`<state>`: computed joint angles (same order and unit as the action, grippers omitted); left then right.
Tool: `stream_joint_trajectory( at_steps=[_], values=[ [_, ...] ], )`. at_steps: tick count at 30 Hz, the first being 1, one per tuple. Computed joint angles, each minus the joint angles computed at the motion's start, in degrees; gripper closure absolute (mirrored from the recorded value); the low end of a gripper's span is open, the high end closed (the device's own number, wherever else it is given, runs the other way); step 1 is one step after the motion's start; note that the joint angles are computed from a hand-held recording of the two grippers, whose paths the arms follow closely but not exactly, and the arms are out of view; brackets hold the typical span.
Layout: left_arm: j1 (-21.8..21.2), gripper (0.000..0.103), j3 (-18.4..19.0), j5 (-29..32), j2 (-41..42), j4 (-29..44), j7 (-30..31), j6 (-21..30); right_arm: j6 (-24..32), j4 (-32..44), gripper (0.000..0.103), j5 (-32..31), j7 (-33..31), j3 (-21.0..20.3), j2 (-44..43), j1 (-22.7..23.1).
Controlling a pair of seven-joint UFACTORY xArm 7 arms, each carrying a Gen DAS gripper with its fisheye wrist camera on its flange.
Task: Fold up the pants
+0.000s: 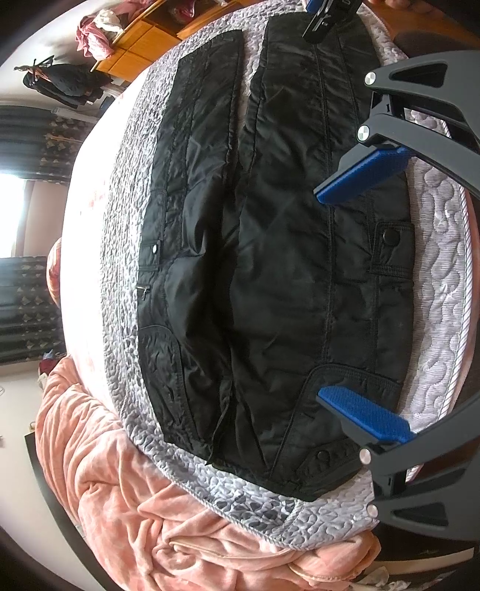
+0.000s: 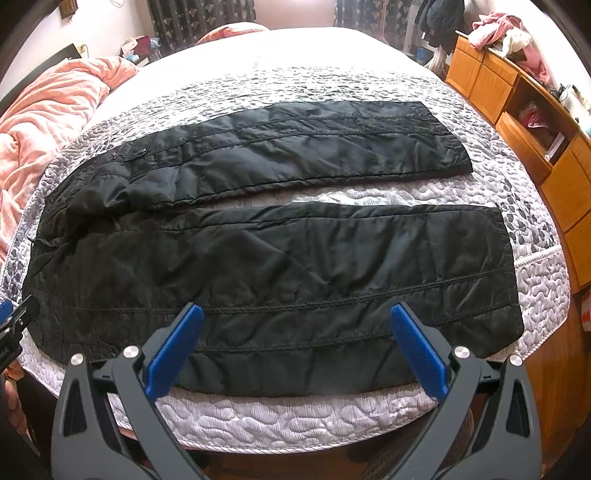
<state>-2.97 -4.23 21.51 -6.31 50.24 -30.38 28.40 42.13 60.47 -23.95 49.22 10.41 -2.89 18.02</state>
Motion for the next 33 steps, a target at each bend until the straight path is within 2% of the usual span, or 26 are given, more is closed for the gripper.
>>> stream_joint_trajectory(
  at_steps=[27,30,32,33],
  values=[
    [-0.04,0.004,0.22,-0.50,0.46,0.45,0.88,0.07,-0.94,0.17,0.002,0.85,-0.84,-0.46,0.86,-0.10],
    [-0.19,0.004,0.46,-1.26,2.15,2.38,1.98,0.13,-2.27,0.42,0.002,1.67,-3.30,-1.10,1.13,-0.59],
    [-0.41,0.004,0.79,-2.20,4.03,4.51,3.27,-0.19,-3.75,1.10,0.002,3.50,-6.80,-1.84,1.44,-1.27],
    [-0.54,0.004,1.03,-3.10,5.48,6.34,4.18,-0.38,-4.91,2.18,0.002,5.90,-10.72,-2.66,2.13,-2.00]
  ],
)
